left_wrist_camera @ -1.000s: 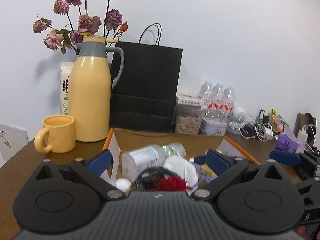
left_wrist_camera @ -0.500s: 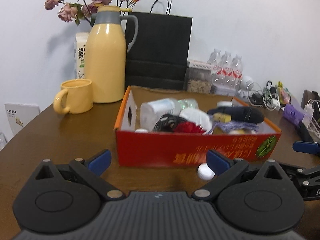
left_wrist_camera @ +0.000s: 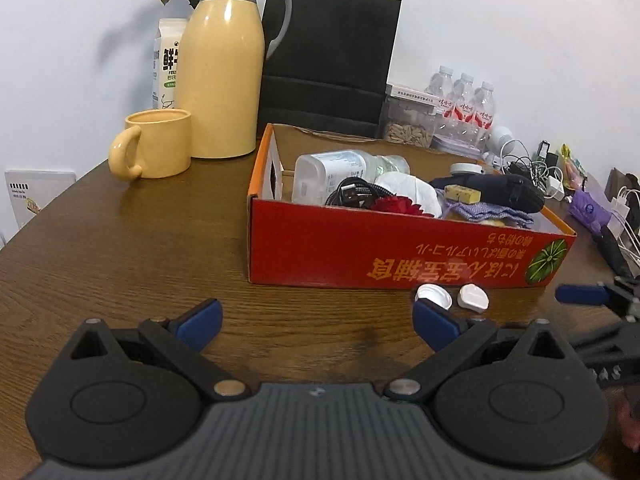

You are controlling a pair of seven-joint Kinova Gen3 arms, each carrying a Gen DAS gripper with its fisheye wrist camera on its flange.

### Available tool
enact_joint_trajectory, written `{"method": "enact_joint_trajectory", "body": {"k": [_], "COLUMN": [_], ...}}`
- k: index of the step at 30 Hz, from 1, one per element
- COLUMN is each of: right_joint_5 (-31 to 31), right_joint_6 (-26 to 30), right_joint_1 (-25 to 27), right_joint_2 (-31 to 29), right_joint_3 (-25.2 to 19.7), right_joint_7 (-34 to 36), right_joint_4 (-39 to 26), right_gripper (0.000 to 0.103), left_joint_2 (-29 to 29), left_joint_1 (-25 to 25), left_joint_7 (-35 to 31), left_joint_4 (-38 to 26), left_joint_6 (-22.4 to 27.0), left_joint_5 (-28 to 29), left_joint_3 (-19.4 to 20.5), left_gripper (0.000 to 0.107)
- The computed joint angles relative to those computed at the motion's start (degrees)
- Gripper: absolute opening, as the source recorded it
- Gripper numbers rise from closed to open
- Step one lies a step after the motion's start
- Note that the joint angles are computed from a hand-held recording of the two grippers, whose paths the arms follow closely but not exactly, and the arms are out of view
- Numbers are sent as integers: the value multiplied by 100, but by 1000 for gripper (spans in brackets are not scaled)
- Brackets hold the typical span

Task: Organize objects
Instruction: 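Move both grippers back to the two white caps on the table, then grasp a white round cap with the right gripper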

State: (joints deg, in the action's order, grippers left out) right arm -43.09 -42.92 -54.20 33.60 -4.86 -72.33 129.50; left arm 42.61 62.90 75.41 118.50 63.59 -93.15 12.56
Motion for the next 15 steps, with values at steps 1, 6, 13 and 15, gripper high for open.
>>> {"method": "enact_joint_trajectory", "body": {"k": [1, 6, 13, 15], "right_joint_5": [-68, -113, 166, 267], "right_joint_6": [19, 499, 871, 838], "right_joint_1": [-33, 102, 144, 157], "right_joint_2": [29, 120, 234, 234], "right_joint_3": [37, 115, 202, 189], "right_joint_7": [64, 248, 197, 106], "right_joint_4": [-79, -542, -818, -795], "right_gripper": [99, 85, 55, 43], "left_joint_2": [14, 40, 85, 89], "left_joint_1": [6, 5, 30, 39], "left_joint_7": [-14, 178, 251, 252], "left_joint_4": [-16, -2, -9, -11], "left_joint_6": [14, 29, 107, 113], "left_joint_5": [18, 35, 39, 53], "left_joint_3": [-2, -36, -30, -29], "left_gripper": [103, 103, 103, 103]}}
